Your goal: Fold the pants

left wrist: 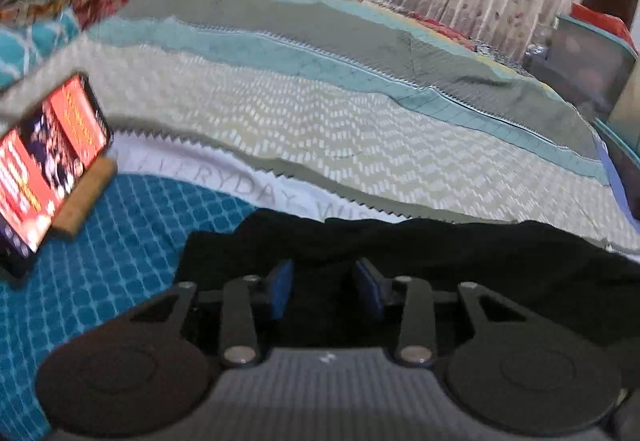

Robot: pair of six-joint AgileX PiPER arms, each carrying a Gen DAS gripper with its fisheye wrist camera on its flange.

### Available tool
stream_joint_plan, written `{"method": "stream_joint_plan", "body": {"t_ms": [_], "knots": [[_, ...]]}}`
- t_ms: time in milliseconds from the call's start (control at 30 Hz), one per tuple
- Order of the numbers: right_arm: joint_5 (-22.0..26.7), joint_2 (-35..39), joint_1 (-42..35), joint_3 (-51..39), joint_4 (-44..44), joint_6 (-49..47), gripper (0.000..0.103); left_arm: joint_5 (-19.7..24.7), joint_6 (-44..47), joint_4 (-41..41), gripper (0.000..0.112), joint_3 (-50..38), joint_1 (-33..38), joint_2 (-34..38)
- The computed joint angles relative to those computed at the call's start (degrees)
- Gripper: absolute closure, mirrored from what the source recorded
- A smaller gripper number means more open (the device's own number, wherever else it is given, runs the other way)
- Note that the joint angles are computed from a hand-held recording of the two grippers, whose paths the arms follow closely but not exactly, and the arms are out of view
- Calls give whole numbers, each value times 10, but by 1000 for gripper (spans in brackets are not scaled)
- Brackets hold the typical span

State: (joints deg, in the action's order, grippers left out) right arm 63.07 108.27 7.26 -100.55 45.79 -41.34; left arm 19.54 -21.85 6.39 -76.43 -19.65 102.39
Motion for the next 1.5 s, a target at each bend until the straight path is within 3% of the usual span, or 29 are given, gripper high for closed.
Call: {"method": "stream_joint_plan", "body": {"t_ms": [100,200,333,433,533,633,667,700,800,900,1033,1200,1333,1433,1500], "knots": [[-24,-25,-34,30,33,-18,73,16,19,-46,72,7,6,-27],[-73,-54,-70,74,33,-14,73,-6,31,-83,70,34,-2,-72],[-129,-77,-117,130,-10,30,73,-4,63,-98,66,41,-50,-91],[-171,-90,-151,164,-87,92,74,27,4,-10,66,18,-100,-51],[-199,-111,-220,203,-107,107,90,107,-70,67,68,-31,-131,14],[-240,-136,-289,236,-153,162,90,102,-136,154,68,-16,-150,20],[-242,-139,-316,242,-155,172,91,115,-134,155,68,-25,-153,22],[-242,-139,-349,247,-150,176,102,126,-129,150,68,-34,-153,25],[-258,-155,-426,271,-140,184,103,174,-116,115,66,-82,-152,38],[-264,-164,-481,294,-81,145,103,177,-88,76,66,-116,-166,45],[-285,-197,-522,343,-4,87,102,207,-25,38,64,-222,-210,106],[-294,-192,-618,362,134,13,68,278,51,-11,63,-387,-259,214],[-249,-148,-694,362,242,-16,60,357,71,-41,63,-507,-276,294],[-221,-96,-707,332,291,-30,56,379,60,-16,59,-538,-285,315],[-233,-70,-698,309,300,-33,58,399,54,-15,59,-561,-286,324]]}}
